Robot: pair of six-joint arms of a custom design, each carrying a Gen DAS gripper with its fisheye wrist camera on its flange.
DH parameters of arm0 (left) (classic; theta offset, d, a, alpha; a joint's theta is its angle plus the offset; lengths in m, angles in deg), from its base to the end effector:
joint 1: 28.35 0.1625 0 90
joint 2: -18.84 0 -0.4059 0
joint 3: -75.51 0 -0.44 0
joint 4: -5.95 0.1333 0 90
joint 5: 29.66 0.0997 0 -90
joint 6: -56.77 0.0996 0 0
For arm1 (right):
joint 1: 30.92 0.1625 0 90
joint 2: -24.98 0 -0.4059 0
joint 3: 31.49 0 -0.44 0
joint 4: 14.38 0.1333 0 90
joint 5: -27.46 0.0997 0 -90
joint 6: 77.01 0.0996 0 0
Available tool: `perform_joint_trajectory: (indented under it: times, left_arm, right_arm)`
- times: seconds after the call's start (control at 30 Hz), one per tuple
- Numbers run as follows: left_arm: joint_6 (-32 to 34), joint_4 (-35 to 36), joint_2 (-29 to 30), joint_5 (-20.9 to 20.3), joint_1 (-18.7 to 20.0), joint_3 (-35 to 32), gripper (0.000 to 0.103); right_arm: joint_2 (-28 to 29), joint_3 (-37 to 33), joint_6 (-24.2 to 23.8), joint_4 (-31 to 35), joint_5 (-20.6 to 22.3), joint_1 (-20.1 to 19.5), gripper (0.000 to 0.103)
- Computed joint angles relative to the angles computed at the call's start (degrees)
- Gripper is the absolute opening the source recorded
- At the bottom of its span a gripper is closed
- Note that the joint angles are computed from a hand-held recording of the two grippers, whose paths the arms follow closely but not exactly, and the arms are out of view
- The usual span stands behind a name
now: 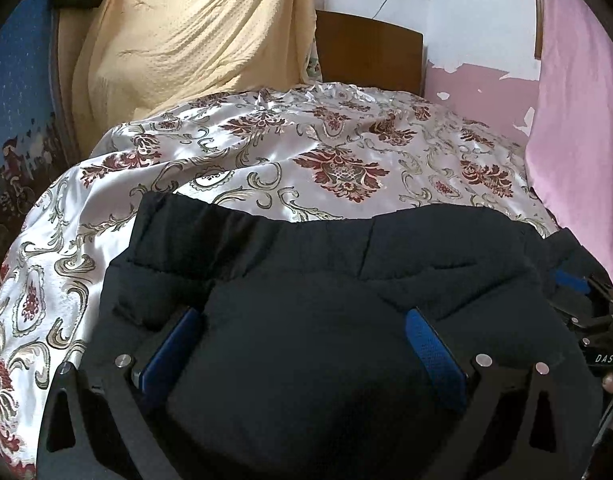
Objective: Fold large clothes
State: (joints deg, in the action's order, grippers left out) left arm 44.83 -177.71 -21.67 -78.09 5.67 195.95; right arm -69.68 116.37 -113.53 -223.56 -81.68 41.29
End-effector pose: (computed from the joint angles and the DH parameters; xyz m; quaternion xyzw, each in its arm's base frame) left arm -0.3029 -0.4450 -0.0558 0.3087 0.8764 -0.2895 0.2298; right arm -0.0133 -0.3708 0.2675 0.0453 -0.8308 0.4141 0.3691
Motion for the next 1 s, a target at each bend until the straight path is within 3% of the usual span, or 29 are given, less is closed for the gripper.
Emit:
perform_joint_trajectory:
  times: [0.57, 1.0]
  left_arm:
    - [1.70, -5.44, 1.10, -1.55, 0.96, 0.25, 0.103]
    - [1.66, -5.90, 1.20, -1.86, 1.10, 0.33, 0.103]
  right_arm:
    - [-1.33, 1.41, 0.24, -1.47, 5.22, -2.47, 0.101]
    - [-1.50, 1.59, 0.48, -1.29, 5.17, -2.46, 0.102]
